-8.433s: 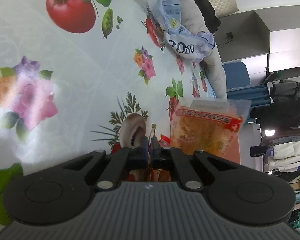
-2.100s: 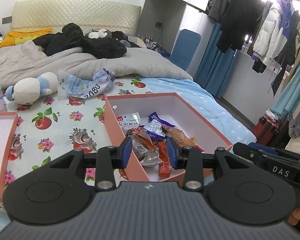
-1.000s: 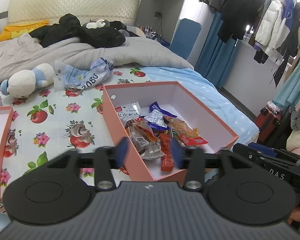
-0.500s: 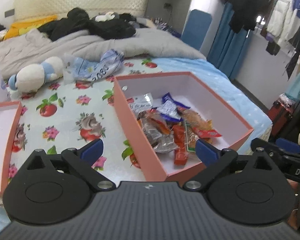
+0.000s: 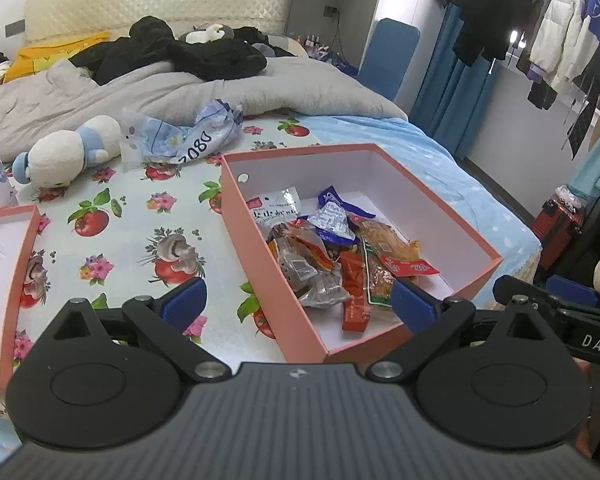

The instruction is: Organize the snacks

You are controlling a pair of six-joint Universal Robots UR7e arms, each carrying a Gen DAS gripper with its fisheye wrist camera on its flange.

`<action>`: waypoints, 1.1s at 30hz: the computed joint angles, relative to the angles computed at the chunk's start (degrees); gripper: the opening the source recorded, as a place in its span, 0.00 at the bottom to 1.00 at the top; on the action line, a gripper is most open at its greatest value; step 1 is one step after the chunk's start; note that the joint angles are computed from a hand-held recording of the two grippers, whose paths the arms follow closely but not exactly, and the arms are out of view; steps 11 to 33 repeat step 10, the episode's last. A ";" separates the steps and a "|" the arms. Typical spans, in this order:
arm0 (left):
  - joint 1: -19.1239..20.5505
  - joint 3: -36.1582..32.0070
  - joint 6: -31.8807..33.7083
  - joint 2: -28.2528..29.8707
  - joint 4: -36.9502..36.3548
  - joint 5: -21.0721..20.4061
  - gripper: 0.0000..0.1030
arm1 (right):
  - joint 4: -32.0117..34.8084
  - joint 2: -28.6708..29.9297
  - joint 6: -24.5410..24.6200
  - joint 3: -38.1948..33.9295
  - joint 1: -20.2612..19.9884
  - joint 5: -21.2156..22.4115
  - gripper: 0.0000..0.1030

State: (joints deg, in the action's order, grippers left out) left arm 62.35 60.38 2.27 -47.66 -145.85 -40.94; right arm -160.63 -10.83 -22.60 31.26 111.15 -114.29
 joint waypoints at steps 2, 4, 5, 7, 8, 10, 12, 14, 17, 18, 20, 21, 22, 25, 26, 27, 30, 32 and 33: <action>0.03 0.06 0.03 -0.11 -0.38 -0.49 0.97 | -0.17 0.15 -0.19 -0.14 -0.02 -0.21 1.00; 0.04 0.91 1.45 -0.37 -2.94 -1.19 0.97 | -0.08 0.16 -0.21 -0.16 -0.07 -0.10 1.00; -0.04 1.32 2.05 -0.51 -3.99 -1.41 0.97 | -0.12 0.17 -0.18 -0.14 -0.07 -0.12 1.00; -0.06 1.43 2.05 -0.63 -4.06 -1.76 0.97 | 0.01 0.10 -0.02 -0.07 -0.08 -0.06 1.00; -0.07 1.45 1.51 -0.68 -3.82 -1.47 0.97 | 0.02 0.01 0.02 0.05 -0.11 0.05 1.00; -0.01 1.21 0.25 -0.69 -2.82 -1.09 0.97 | 0.26 -0.07 0.20 0.09 -0.10 0.19 1.00; -0.01 1.21 0.25 -0.69 -2.82 -1.09 0.97 | 0.26 -0.07 0.20 0.09 -0.10 0.19 1.00; -0.01 1.21 0.25 -0.69 -2.82 -1.09 0.97 | 0.26 -0.07 0.20 0.09 -0.10 0.19 1.00; -0.01 1.21 0.25 -0.69 -2.82 -1.09 0.97 | 0.26 -0.07 0.20 0.09 -0.10 0.19 1.00; -0.01 1.21 0.25 -0.69 -2.82 -1.09 0.97 | 0.26 -0.07 0.20 0.09 -0.10 0.19 1.00; -0.01 1.21 0.25 -0.69 -2.82 -1.09 0.97 | 0.26 -0.07 0.20 0.09 -0.10 0.19 1.00; -0.01 1.21 0.25 -0.69 -2.82 -1.09 0.97 | 0.26 -0.07 0.20 0.09 -0.10 0.19 1.00; -0.01 1.21 0.25 -0.69 -2.82 -1.09 0.97 | 0.26 -0.07 0.20 0.09 -0.10 0.19 1.00; -0.01 1.21 0.25 -0.69 -2.82 -1.09 0.97 | 0.26 -0.07 0.20 0.09 -0.10 0.19 1.00; -0.01 1.21 0.25 -0.69 -2.82 -1.09 0.97 | 0.26 -0.07 0.20 0.09 -0.10 0.19 1.00; -0.01 1.21 0.25 -0.69 -2.82 -1.09 0.97 | 0.26 -0.07 0.20 0.09 -0.10 0.19 1.00; -0.01 1.21 0.25 -0.69 -2.82 -1.09 0.97 | 0.26 -0.07 0.20 0.09 -0.10 0.19 1.00; -0.01 1.21 0.25 -0.69 -2.82 -1.09 0.97 | 0.26 -0.07 0.20 0.09 -0.10 0.19 1.00; -0.01 1.21 0.25 -0.69 -2.82 -1.09 0.97 | 0.26 -0.07 0.20 0.09 -0.10 0.19 1.00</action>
